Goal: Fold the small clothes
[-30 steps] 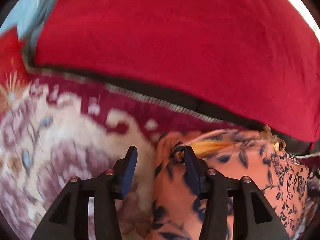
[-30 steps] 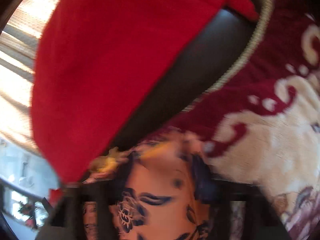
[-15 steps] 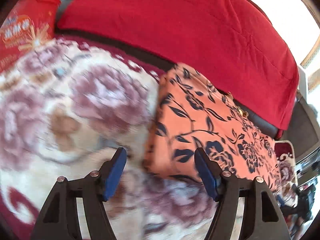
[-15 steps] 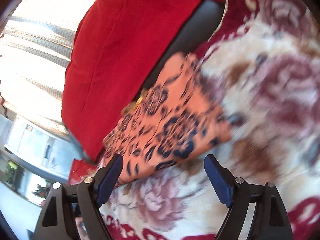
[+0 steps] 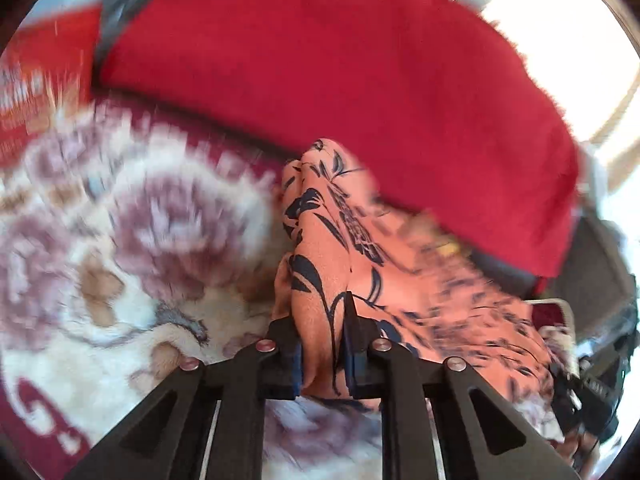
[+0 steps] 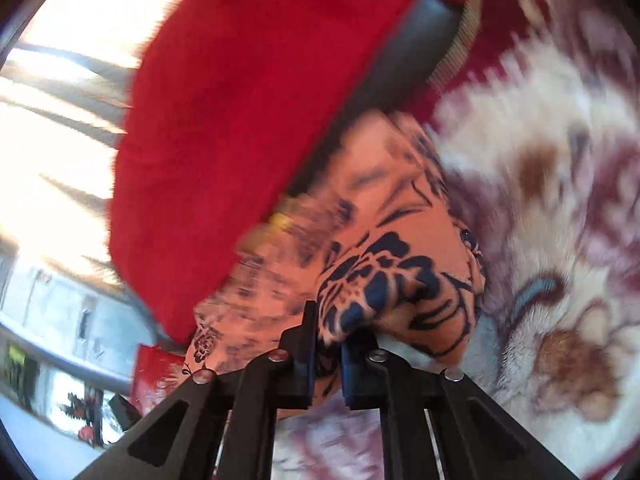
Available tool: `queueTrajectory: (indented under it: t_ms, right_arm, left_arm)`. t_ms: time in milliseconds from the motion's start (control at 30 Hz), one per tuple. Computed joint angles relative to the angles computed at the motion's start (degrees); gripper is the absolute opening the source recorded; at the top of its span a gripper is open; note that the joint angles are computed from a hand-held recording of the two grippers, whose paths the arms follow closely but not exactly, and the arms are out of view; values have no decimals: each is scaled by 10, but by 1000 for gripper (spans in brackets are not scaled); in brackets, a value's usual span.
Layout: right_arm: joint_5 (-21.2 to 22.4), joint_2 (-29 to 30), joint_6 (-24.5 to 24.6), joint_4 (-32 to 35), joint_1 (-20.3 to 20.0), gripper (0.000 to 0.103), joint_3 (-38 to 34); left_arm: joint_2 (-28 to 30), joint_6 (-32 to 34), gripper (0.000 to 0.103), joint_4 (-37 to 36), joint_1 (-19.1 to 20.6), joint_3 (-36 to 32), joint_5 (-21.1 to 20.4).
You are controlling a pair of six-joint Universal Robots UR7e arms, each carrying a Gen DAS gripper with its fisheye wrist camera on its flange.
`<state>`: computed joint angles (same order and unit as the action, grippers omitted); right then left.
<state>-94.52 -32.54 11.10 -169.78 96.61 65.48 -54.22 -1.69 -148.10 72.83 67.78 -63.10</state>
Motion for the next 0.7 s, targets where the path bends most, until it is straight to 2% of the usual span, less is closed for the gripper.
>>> queueTrajectory:
  t_ms: [67, 133, 200, 233, 300, 333, 367, 400, 433, 467, 500, 533, 567, 600, 667, 700]
  right_arm:
    - [-2, -39, -36, -38, 14, 5, 58]
    - [-13, -70, -53, -46, 19, 2, 111]
    - [-39, -82, -65, -27, 16, 4, 139]
    - [-43, -86, -61, -15, 5, 4, 155]
    - [-62, -84, -14, 27, -19, 8, 166]
    - [-45, -87, 24, 25, -38, 8, 185]
    - [-9, -90, 45, -1, -53, 8, 204]
    - [19, -93, 61, -33, -64, 8, 223]
    - [29, -94, 65, -52, -68, 9, 233]
    - [29, -92, 64, -64, -67, 21, 234]
    - [35, -88, 62, -73, -67, 54, 230]
    - [63, -85, 58, -92, -71, 85, 229]
    - [80, -77, 59, -112, -67, 92, 222]
    - [73, -72, 55, -118, -63, 94, 214]
    - [45, -53, 34, -91, -50, 94, 170]
    - [41, -44, 40, -69, -48, 94, 148]
  left_arm:
    - [-43, 13, 15, -36, -15, 63, 0]
    - [-78, 38, 16, -83, -26, 129, 17]
    - [-88, 29, 18, -67, -17, 160, 27]
    - [-81, 9, 19, -47, -5, 166, 48]
    - [-58, -37, 20, 0, 26, 152, 62]
    - [-54, -50, 27, 2, 41, 150, 42]
    - [-60, -60, 28, -20, 53, 155, 7]
    - [-63, -58, 32, -38, 55, 162, -3]
    - [-63, -61, 45, -32, 51, 158, 10]
    - [-62, -65, 48, -33, 47, 154, 22]
    - [-64, -72, 54, -34, 45, 152, 27]
    - [-64, -80, 59, -36, 43, 149, 29]
    - [-60, -80, 62, -39, 43, 143, 27]
    - [-59, -80, 68, -40, 42, 139, 27]
    - [-54, -79, 69, -42, 40, 136, 27]
    - [-49, -75, 72, -36, 40, 133, 24]
